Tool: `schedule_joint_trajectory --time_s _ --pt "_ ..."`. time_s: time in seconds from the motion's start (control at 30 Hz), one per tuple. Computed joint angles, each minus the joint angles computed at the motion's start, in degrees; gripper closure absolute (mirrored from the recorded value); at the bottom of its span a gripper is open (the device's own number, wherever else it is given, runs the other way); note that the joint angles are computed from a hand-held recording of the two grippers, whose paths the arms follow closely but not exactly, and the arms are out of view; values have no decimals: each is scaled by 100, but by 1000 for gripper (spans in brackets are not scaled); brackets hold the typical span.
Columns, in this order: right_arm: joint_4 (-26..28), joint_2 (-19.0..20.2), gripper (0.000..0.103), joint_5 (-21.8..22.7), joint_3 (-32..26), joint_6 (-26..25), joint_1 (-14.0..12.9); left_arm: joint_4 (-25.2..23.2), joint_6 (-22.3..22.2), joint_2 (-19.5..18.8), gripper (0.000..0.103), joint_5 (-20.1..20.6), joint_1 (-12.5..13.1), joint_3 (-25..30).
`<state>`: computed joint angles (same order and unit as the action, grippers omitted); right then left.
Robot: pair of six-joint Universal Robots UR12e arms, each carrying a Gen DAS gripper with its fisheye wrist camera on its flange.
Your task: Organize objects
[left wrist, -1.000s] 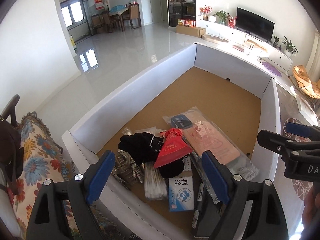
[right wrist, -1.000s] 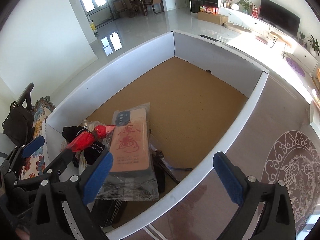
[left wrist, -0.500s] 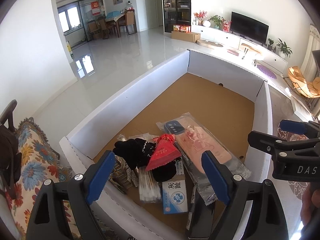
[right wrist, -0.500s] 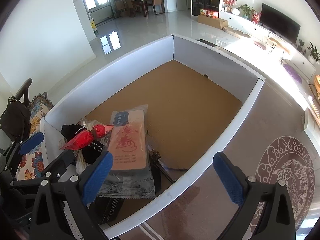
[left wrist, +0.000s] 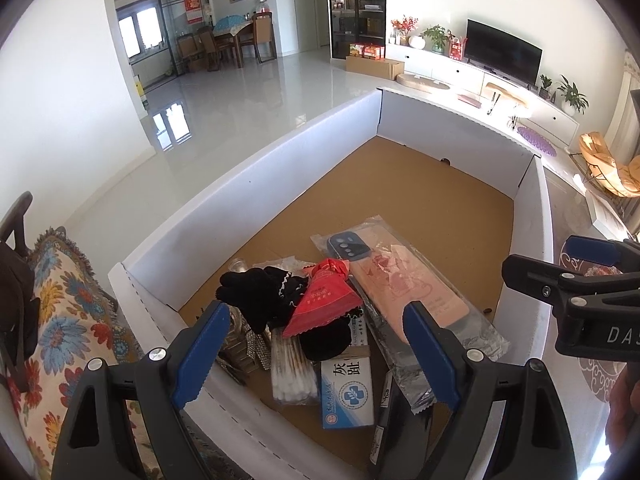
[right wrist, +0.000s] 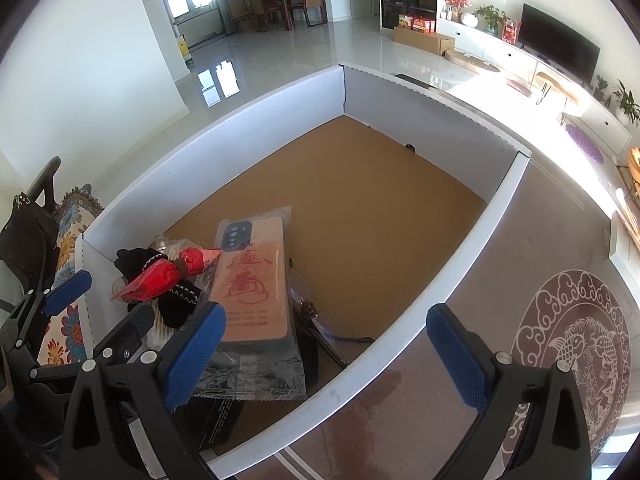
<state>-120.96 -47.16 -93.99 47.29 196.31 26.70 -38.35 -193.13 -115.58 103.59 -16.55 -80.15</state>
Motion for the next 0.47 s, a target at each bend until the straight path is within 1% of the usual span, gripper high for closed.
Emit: schedule_joint_trajectory --time_s 0.23,0.3,0.37,0.43,0.47 --pt "-2 2 2 2 4 11 -3 18 -46 -4 15 10 4 -10" --pt "-12 5 2 5 11 23 -6 87 -54 7 15 -46 16 -37" --pt "-62 -8 2 -1 47 38 -9 356 -70 33 15 45 0 -129" --pt "-237 -73 2 -83 181 70 -11 692 1 51 15 321 -69 -213" --pt "-372 -129 2 -156 292 98 -16 760 57 57 15 387 -101 -221"
